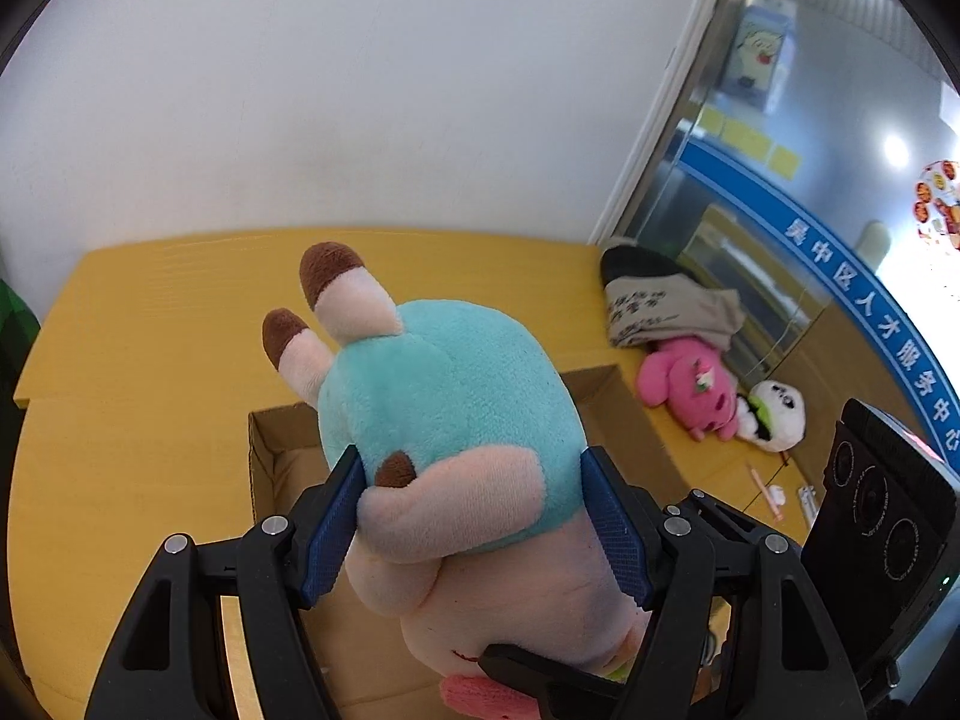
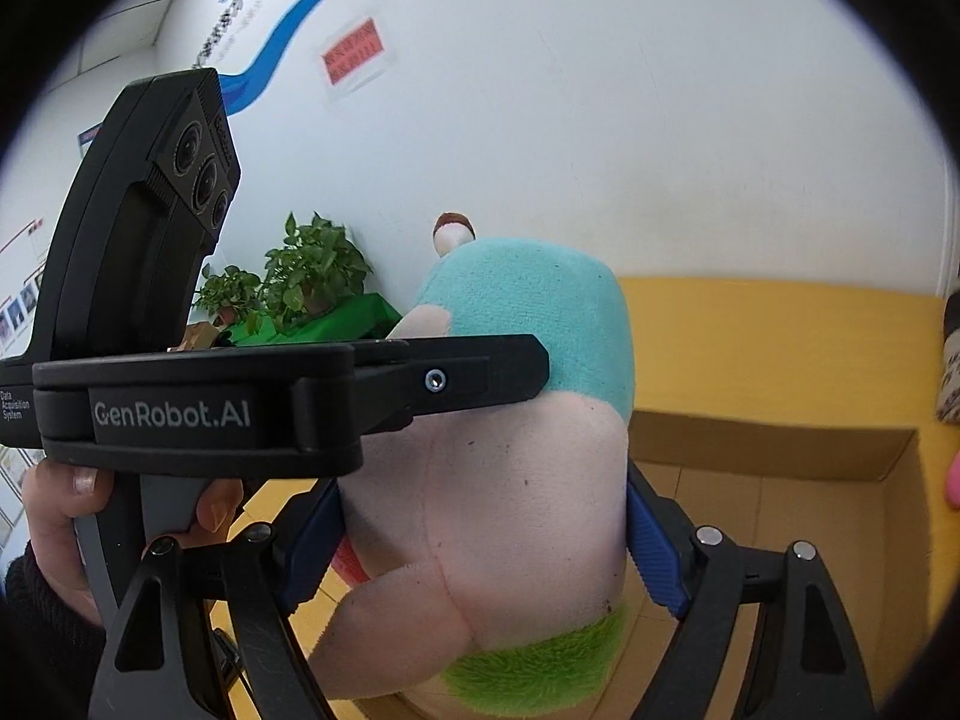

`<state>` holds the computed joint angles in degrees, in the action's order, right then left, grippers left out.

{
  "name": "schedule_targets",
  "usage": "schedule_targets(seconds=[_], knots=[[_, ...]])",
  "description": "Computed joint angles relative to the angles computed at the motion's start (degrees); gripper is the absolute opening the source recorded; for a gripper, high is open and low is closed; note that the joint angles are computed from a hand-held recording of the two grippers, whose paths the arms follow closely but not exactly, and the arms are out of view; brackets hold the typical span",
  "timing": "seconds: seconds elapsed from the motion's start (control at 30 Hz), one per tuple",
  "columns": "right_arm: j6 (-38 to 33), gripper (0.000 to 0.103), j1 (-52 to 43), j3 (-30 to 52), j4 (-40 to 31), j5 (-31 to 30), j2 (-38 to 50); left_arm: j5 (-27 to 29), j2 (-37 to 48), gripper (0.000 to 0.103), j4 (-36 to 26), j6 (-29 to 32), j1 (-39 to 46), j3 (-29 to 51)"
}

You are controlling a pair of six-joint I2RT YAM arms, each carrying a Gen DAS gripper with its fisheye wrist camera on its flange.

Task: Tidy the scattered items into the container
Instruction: 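Carry the plush toy into the cardboard box and open the left gripper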

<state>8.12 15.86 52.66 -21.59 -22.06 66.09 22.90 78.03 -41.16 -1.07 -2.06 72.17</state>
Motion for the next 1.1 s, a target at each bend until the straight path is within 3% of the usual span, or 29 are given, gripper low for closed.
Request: schedule_targets(seconds=[0.27,0.57,0.77,0.93,1.0,1.1], knots=[[4.03,0.083,-0.17,1.04,10.29,-2.09,20.62,-0.29,16.14,0.075,5.71,2.48,2.49,-0.45],[4.97,0.086,0.27,9.47,8.95,-5.82,37.57,-7.62,25.34,0.075,9.14,2.88,0.51,-0.93],[4.13,0.089,0.93,10.37,5.88,-5.30,36.36,-7.24,24.18,0.076,10.60,4.02,1.44,-3.14],[-0.94,0.089,2.19,4.04,4.51,-1.47,27.08,-6.32,24.43,0.077,10.56,4.57,3.24,-3.17],[-1.88,0.088,2.83,4.14,3.20,0.13,27.86,-6.25,24.02,0.078,11.04,4.40,3.36,-3.70],[-1.53,0.081,3.17,6.97,1.43,-2.22,33.35,-7.42,21.50,0.077,11.09,1.31,2.79,-4.82]])
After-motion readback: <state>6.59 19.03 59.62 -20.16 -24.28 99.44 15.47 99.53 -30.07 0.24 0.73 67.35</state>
